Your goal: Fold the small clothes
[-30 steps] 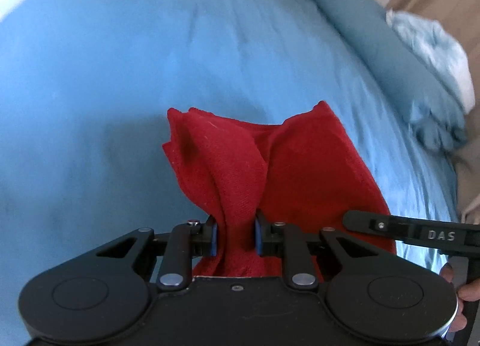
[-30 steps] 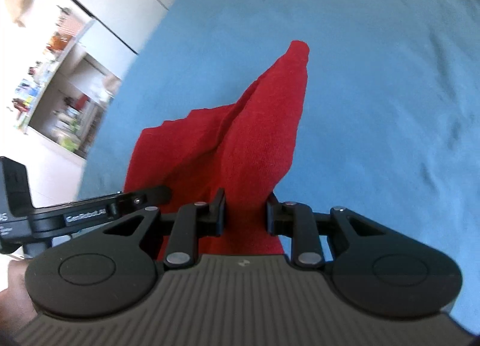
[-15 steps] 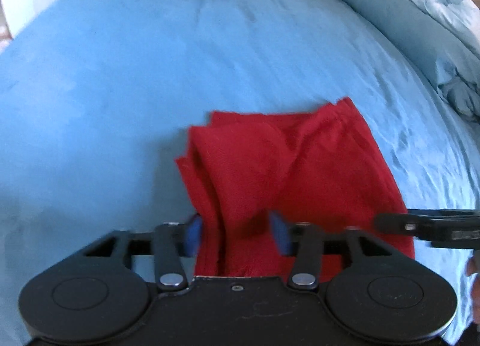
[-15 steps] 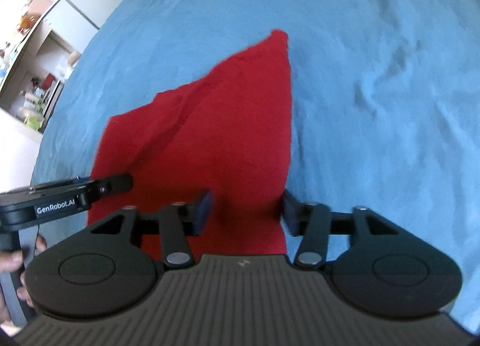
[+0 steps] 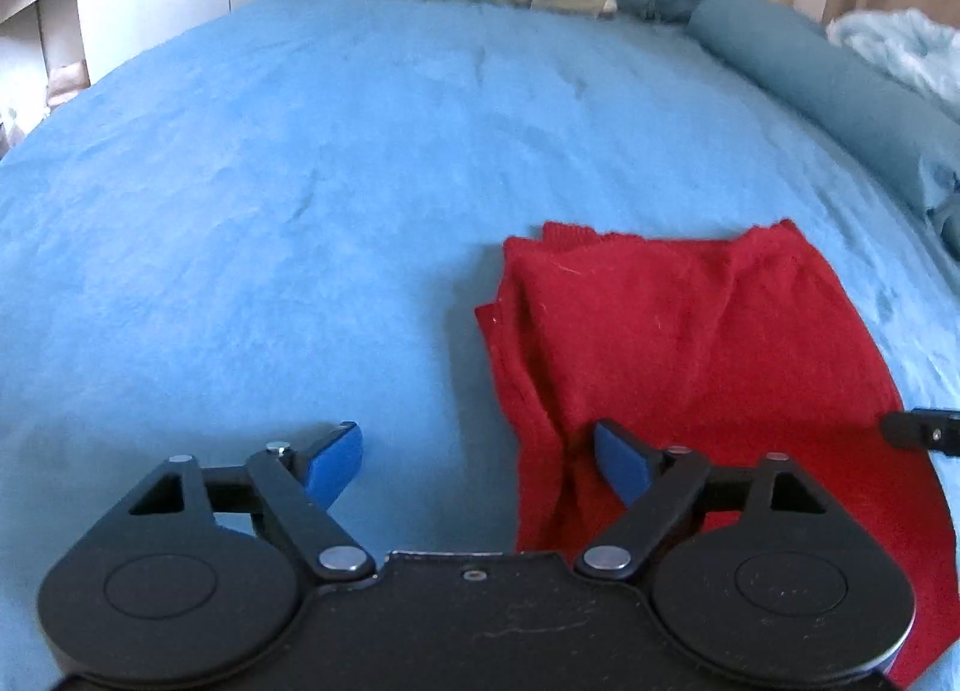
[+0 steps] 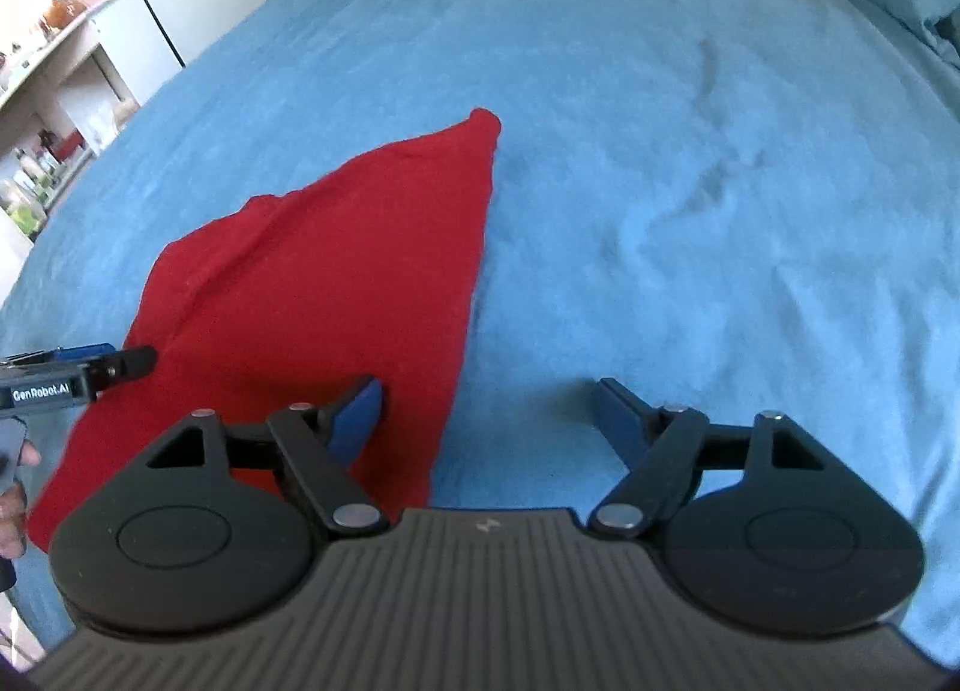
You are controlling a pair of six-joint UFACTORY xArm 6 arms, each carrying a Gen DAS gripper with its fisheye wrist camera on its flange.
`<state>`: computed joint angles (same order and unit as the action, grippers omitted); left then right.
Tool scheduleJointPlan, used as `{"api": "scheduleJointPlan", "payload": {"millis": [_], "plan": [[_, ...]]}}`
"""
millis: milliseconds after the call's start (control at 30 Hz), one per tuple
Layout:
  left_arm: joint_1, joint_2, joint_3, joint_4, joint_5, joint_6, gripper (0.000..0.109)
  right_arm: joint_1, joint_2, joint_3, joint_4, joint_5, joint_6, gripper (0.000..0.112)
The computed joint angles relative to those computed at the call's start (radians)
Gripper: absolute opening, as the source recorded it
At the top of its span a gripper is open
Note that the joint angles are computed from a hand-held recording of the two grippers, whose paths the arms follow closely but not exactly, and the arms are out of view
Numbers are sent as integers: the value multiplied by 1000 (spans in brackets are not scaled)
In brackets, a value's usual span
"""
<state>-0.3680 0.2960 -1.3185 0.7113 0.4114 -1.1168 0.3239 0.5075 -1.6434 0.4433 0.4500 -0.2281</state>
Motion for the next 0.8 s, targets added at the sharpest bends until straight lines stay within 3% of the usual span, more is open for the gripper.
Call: {"api": "scheduleJointPlan", "payload": {"millis": [167,267,400,467,500,533,733,800], "plan": [[2,-21,29,181,-35,-127,88,21,-48,104,120,-139,-149,96],[-20,-75,41,216,25,-157,82,35,-108,165,125,-195,-140,96],[-67,-207,76,198,116,-152,85,53,-274,295,-98,-265,46,97],[-108,-288,84,169,194,-131,89,59,-375,343,-165,-237,121,98],[-131,-328,89,160,232,-121,100,60,-424,360,-205,-208,165,100],[-156,-364,91,153,274,-113,103,62,-471,371,-266,-163,229,103],[-342,-530,91,174,559,-172,103,111,-734,479,-574,-16,549,103],[-405,-557,90,178,644,-199,103,136,-805,519,-614,28,593,103]]}}
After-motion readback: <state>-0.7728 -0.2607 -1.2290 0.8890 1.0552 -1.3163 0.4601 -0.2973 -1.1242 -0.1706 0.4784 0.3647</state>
